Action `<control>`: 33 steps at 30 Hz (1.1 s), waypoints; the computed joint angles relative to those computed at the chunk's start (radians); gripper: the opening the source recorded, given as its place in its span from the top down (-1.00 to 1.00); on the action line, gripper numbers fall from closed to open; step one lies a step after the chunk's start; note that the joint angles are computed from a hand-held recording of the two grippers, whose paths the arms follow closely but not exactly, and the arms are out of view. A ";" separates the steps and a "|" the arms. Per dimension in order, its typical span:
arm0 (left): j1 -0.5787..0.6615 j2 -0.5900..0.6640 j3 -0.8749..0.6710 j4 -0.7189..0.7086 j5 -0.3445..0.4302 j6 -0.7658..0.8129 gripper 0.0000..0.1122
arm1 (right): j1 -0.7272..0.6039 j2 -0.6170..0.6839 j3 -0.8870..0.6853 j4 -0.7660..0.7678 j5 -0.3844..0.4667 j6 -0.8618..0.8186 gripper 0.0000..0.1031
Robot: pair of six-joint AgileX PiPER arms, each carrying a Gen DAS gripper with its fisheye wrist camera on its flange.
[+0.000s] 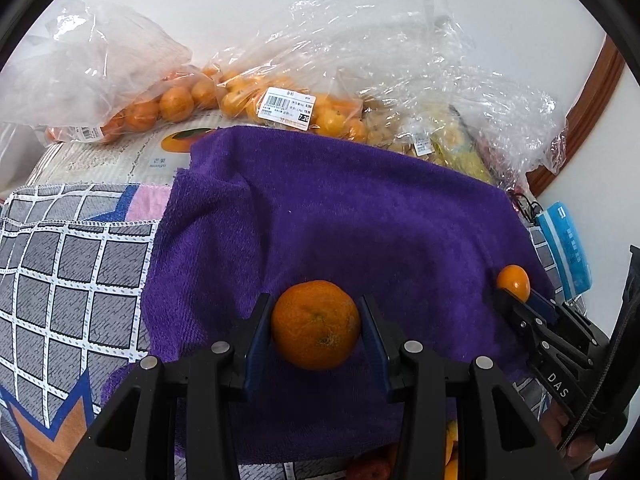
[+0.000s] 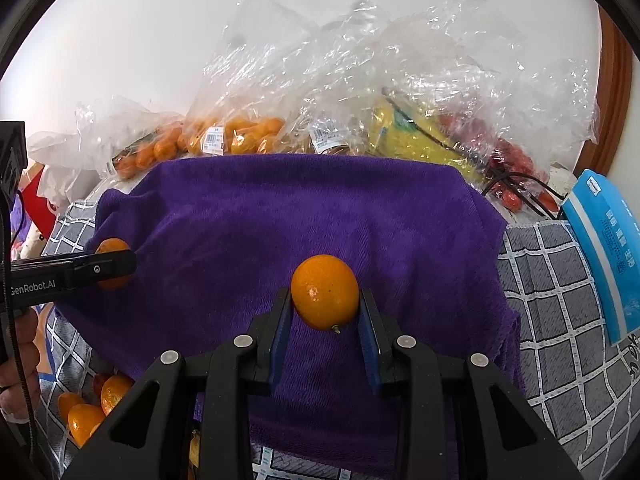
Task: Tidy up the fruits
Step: 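Lift both held fruits over the purple towel and lower them onto it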
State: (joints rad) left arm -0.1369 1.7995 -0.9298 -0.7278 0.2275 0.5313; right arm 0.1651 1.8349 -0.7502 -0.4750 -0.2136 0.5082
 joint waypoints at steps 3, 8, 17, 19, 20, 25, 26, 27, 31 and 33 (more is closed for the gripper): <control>-0.002 0.002 -0.005 0.031 0.006 -0.027 0.27 | 0.002 0.004 -0.002 0.001 0.002 -0.002 0.37; -0.003 0.005 -0.012 0.071 0.016 -0.063 0.27 | 0.001 0.008 -0.004 -0.005 0.005 0.002 0.37; -0.013 0.011 -0.018 0.124 0.021 -0.108 0.27 | 0.004 0.015 -0.011 -0.004 0.016 -0.005 0.37; -0.016 0.011 -0.020 0.144 0.024 -0.126 0.27 | 0.006 0.015 -0.012 -0.005 0.019 -0.005 0.37; -0.017 0.014 -0.025 0.151 0.027 -0.134 0.27 | 0.006 0.016 -0.012 -0.006 0.019 -0.004 0.37; -0.015 0.000 -0.015 0.110 0.025 -0.091 0.22 | 0.006 0.017 -0.016 -0.041 0.024 0.027 0.37; -0.017 -0.003 -0.012 0.121 0.022 -0.100 0.20 | 0.008 0.017 -0.017 -0.042 0.026 0.028 0.37; -0.020 -0.005 -0.010 0.137 0.019 -0.115 0.20 | 0.008 0.016 -0.017 -0.039 0.027 0.025 0.37; -0.023 -0.024 -0.001 0.147 0.024 -0.123 0.18 | 0.011 -0.003 0.003 0.006 0.007 -0.020 0.34; -0.023 -0.040 0.010 0.123 0.019 -0.100 0.12 | 0.007 -0.019 0.015 -0.010 -0.008 -0.003 0.21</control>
State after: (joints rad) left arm -0.1600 1.7592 -0.9203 -0.6043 0.2463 0.4314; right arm 0.1717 1.8160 -0.7354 -0.4848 -0.2218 0.5053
